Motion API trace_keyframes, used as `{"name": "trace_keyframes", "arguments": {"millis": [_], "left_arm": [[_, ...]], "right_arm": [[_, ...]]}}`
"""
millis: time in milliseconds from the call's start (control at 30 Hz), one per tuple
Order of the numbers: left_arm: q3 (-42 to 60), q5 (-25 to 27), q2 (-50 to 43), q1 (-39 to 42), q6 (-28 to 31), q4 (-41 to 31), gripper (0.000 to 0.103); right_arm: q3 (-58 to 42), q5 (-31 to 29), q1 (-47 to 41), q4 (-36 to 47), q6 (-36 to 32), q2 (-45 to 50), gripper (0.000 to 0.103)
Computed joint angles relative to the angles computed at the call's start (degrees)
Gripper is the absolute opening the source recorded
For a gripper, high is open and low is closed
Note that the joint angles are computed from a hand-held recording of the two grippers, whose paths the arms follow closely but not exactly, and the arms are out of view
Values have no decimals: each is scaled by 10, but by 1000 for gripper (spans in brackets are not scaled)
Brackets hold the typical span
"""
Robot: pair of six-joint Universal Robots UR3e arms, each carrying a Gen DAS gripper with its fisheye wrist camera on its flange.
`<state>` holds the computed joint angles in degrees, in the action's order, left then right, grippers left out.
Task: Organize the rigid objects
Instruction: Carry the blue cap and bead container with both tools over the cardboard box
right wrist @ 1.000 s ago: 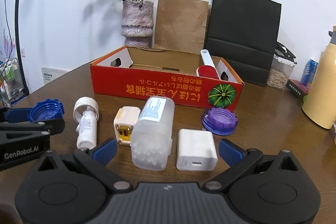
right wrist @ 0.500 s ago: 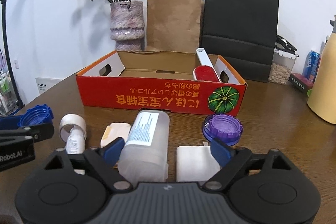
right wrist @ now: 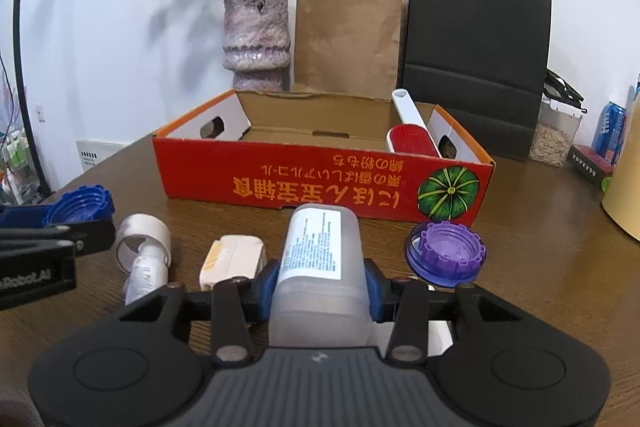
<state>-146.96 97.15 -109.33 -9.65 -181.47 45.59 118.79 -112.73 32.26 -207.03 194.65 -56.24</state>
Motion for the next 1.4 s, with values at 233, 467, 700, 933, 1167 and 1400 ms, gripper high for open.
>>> {"name": "trace_keyframes", "arguments": {"millis": [233, 467, 700, 933, 1167, 1400], "left_arm": [[26, 11, 8, -14, -5, -30, 54], [69, 25, 16, -30, -14, -75, 54], [134, 39, 8, -43, -19, -121, 54], [212, 47, -18, -47, -21, -170, 54], [285, 51, -52, -48, -25, -207, 54], [362, 55, -90, -46, -29, -241, 54]], "right_arm": [[14, -2, -3, -36, -9, -12, 42], [19, 10, -14, -53, -24, -27, 42], [1, 26, -34, -64, -48, -32, 42], [-37, 46, -59, -61, -66, -22, 42], [-85, 66, -83, -55, -71, 3, 42], [-131, 93, -111, -43, -75, 25, 42]]}}
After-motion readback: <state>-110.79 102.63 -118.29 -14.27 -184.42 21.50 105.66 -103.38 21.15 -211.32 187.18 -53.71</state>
